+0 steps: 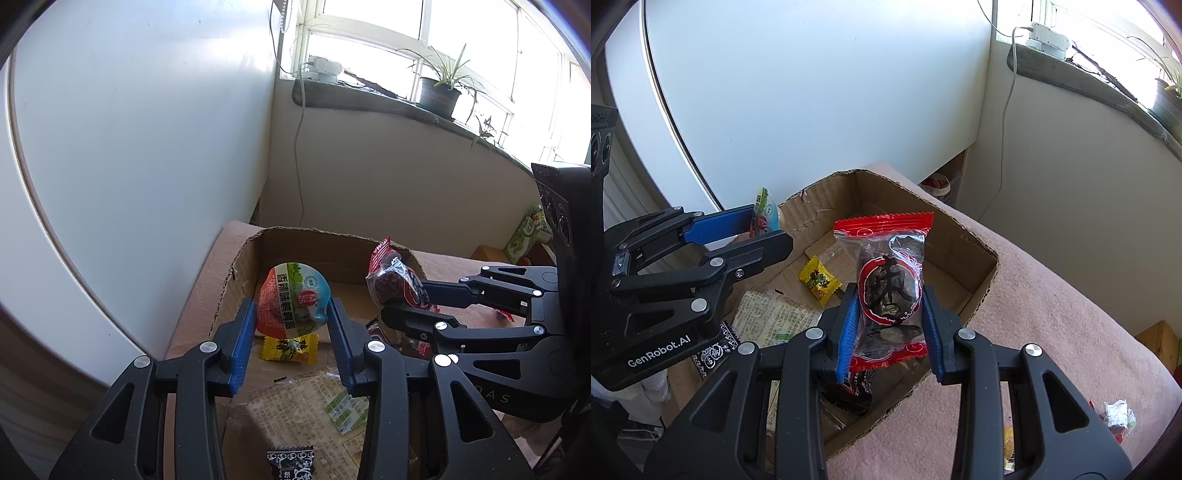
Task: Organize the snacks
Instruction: 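Carry the seed bag and round yellow-green packet over the box, then open both tools to drop the two packets into the box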
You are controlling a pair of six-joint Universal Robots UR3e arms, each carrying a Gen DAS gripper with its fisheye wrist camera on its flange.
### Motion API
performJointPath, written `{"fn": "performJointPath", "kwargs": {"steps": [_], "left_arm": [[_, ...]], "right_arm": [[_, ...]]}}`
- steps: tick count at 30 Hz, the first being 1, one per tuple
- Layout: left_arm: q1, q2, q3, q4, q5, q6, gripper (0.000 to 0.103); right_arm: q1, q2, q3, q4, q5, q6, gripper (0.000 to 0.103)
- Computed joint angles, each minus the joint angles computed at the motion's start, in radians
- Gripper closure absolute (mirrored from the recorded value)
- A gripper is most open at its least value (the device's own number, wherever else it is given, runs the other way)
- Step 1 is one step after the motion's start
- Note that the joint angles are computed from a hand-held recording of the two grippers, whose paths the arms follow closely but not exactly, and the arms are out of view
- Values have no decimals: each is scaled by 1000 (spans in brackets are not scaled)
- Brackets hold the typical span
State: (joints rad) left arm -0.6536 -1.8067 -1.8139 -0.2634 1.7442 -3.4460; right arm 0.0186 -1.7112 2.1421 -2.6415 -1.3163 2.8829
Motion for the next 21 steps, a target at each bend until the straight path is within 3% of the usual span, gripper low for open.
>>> {"fn": "performJointPath", "kwargs": {"steps": [3, 4, 7, 11, 13, 21], "left_arm": [[-3, 0, 2, -7, 11, -5, 61], [-4, 0, 5, -12, 16, -6, 54], [-7, 6, -1, -8, 24, -8, 51], [-5, 14, -11, -6, 32, -14, 44], [-4, 15, -12, -5, 36, -13, 37], [-29, 39, -13, -11, 82, -37, 23]], "right_arm": [[-3, -9, 6, 0, -1, 1, 68], [-2, -14, 10, -3, -6, 4, 63], [-3, -24, 21, -22, -21, 8, 43], [2, -31, 20, -30, -59, 19, 35], [0, -39, 26, -36, -69, 23, 25], [-29, -93, 60, -14, -77, 18, 25]]}}
